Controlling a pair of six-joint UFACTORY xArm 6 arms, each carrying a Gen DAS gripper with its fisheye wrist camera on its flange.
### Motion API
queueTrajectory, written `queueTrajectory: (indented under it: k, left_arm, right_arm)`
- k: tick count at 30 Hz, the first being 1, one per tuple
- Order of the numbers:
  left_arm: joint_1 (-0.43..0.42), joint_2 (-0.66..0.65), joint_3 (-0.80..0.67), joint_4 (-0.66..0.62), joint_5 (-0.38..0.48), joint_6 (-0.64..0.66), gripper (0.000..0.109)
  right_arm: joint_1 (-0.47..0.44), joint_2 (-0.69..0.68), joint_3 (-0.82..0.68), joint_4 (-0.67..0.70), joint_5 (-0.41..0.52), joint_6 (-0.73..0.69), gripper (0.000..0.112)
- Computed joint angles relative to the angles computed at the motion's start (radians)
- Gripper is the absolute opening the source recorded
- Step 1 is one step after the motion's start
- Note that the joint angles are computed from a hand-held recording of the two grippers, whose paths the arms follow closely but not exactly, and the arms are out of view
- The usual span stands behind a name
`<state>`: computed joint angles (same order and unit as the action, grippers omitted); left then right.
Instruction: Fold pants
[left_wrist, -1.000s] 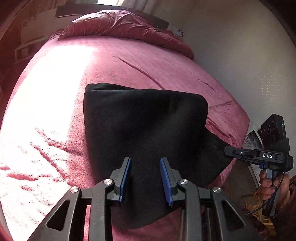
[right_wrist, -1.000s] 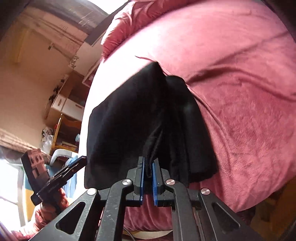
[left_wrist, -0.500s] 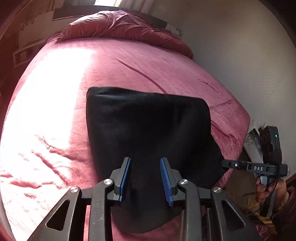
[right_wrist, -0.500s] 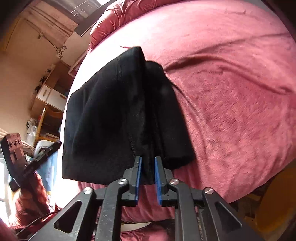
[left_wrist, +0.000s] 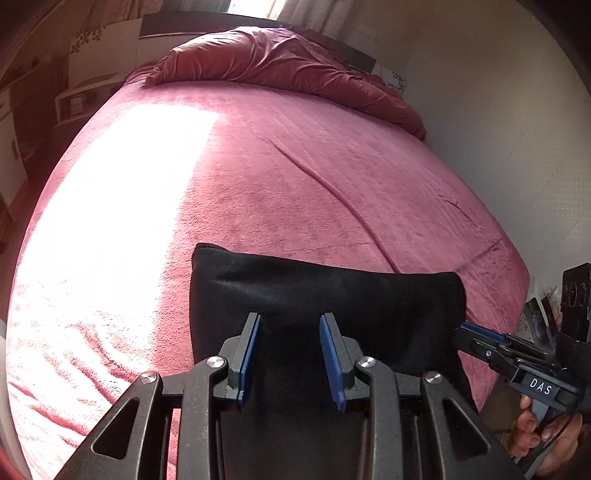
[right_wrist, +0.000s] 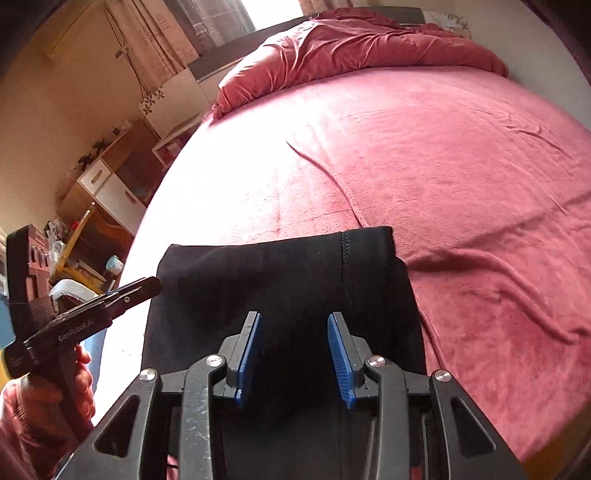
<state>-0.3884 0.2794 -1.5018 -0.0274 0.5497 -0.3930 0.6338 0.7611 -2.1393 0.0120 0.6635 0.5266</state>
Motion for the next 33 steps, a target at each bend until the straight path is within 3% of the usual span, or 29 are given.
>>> queueTrajectory:
  k: [2, 4, 8, 12, 14, 17, 20, 25, 33]
  left_arm:
    - [0.001, 0.038, -0.041, 0.028, 0.042, -0.036, 0.033]
    - [0.001, 0.070, -0.067, 0.058, 0.069, -0.080, 0.033]
    - [-0.012, 0.121, -0.087, 0.115, 0.075, -0.124, 0.033]
    - [-0.013, 0.120, -0.085, 0.134, 0.068, -0.132, 0.033]
    - [-0.017, 0.099, -0.071, 0.145, 0.068, -0.139, 0.034]
    - [-0.020, 0.022, 0.007, 0.181, 0.047, -0.173, 0.047]
    - [-0.025, -0.056, 0.094, 0.238, 0.023, -0.211, 0.054]
    - [-0.043, -0.165, 0.226, 0.330, 0.000, -0.272, 0.055]
    - [-0.071, -0.257, 0.350, 0.420, -0.023, -0.356, 0.056]
  right_arm:
    - [-0.005, 0.105, -0.165, -0.045, 0.130, 0.021, 0.038]
    - [-0.010, 0.156, -0.233, -0.067, 0.193, 0.037, 0.038]
    - [-0.017, 0.179, -0.229, -0.080, 0.205, 0.045, 0.037]
    - [-0.007, 0.271, -0.373, -0.130, 0.269, 0.040, 0.037]
    - [-0.007, 0.227, -0.295, -0.136, 0.225, 0.048, 0.039]
    - [-0.008, 0.130, -0.129, -0.135, 0.132, 0.052, 0.042]
    - [-0.003, 0.031, 0.017, -0.136, 0.063, 0.074, 0.065]
    - [0.001, -0.144, 0.278, -0.161, -0.049, 0.144, 0.066]
    - [0.018, -0.297, 0.521, -0.153, -0.071, 0.167, 0.066]
